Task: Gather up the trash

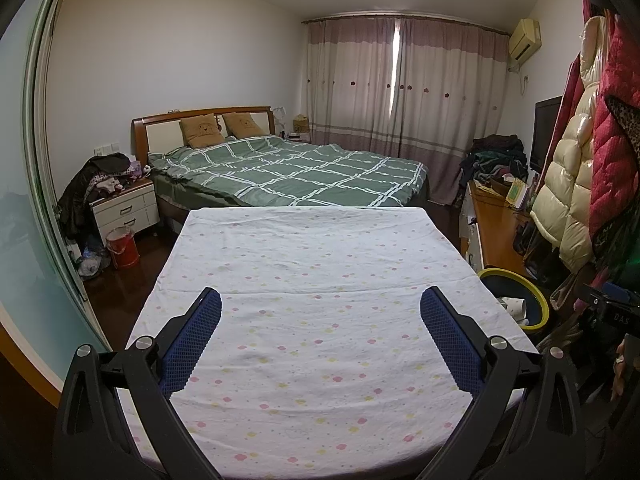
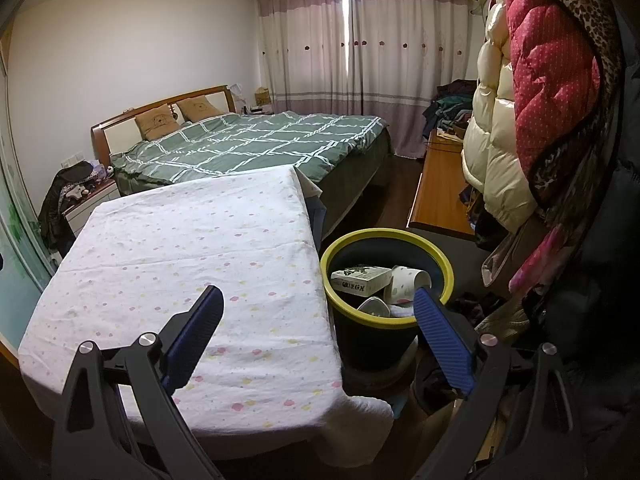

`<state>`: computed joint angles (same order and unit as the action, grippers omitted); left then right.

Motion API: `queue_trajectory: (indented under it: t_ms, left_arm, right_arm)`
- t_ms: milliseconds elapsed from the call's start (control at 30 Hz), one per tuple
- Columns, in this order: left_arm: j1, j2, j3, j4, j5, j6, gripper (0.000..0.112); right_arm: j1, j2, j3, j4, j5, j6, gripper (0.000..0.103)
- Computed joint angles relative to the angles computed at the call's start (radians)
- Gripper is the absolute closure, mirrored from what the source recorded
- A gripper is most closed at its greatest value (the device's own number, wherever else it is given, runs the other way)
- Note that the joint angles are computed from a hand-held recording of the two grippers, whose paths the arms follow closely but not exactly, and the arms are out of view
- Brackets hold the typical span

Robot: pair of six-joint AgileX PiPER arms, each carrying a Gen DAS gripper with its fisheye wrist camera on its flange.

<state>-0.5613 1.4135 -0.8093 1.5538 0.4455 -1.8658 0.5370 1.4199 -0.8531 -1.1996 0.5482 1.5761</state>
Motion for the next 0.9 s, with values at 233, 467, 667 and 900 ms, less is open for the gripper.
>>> queue_trajectory:
  t_ms: [233,467,667,900]
  left_arm:
    - [0.011,-0.003,-0.001,-0.015,-0.008,0.021,0.014]
    - [0.021,-0.004,-0.001,-0.013,-0.017,0.027,0.014]
    - [0.019,-0.005,-0.002,-0.009,-0.012,0.027,0.014]
    - [0.024,-0.005,-0.004,-0.022,-0.022,0.041,0.014]
  right_arm:
    - [0.002,0.002,0.003,-0.001,0.000,0.006,0.012]
    - [-0.001,0.009,0.008,-0.020,-0.008,0.032,0.012]
    - [0.002,0.015,0.013,-0.035,-0.016,0.048,0.012]
    - [0.005,0.021,0.005,-0.023,-0.016,0.036,0.012]
